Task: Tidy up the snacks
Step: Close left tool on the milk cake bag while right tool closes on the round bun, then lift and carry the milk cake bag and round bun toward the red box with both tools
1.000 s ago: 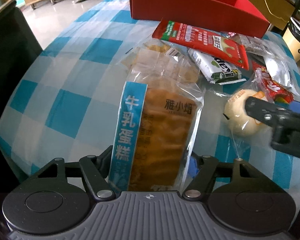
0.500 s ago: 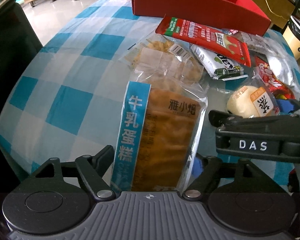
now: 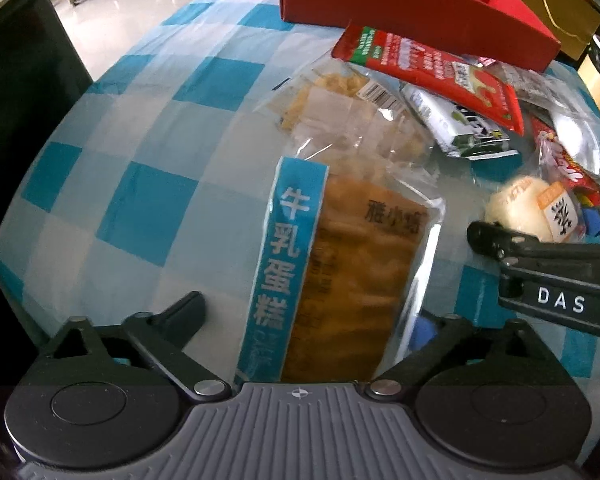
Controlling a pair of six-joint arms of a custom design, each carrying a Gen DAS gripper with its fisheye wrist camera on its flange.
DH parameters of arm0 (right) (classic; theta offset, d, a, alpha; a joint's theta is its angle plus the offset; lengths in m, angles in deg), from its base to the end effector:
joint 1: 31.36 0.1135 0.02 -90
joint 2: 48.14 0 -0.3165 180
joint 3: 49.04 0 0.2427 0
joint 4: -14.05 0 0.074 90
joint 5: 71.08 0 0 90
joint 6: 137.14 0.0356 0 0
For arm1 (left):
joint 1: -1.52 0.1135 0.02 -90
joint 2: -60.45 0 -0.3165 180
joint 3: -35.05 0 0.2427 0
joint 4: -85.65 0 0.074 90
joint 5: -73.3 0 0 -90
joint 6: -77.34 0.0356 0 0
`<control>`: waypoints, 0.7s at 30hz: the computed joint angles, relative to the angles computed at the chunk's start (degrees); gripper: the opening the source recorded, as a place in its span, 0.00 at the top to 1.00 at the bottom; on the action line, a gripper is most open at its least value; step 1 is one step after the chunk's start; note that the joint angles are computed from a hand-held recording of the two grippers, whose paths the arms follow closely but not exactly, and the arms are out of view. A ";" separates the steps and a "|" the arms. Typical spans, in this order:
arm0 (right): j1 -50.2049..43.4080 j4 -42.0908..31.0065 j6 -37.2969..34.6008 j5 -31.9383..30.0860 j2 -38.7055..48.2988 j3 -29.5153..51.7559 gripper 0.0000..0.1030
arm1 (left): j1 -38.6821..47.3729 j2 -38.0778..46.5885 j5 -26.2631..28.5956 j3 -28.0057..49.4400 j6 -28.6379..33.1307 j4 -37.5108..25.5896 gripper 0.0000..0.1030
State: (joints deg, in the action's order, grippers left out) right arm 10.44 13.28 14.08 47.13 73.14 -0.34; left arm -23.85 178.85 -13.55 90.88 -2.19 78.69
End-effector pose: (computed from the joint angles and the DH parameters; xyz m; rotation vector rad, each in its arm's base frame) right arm 0.2253 0.1789 0.0515 0.5283 2.5251 -0.1079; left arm 0.2889 -0.1392 0.0739 0.8719 2.6514 -0.1414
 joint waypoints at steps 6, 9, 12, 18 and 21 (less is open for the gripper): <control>3.53 -2.31 3.45 1.07 -2.80 -2.06 0.28 | -1.07 -2.39 -0.20 -1.57 0.42 -0.36 0.28; 4.68 -3.11 4.61 2.42 -4.53 -2.86 0.28 | -1.08 -2.91 -0.43 -1.31 0.27 -1.47 0.30; 5.44 -4.24 5.88 3.67 -6.14 -3.33 0.28 | -0.86 -2.92 0.10 -0.65 0.52 -2.43 0.30; 6.36 -5.42 8.15 5.23 -7.63 -4.06 0.28 | -0.92 -5.75 1.68 -1.62 0.66 -2.28 0.31; 6.31 -5.26 8.42 5.74 -8.65 -4.60 0.28 | -1.38 -6.82 1.94 -1.87 0.21 -1.97 0.31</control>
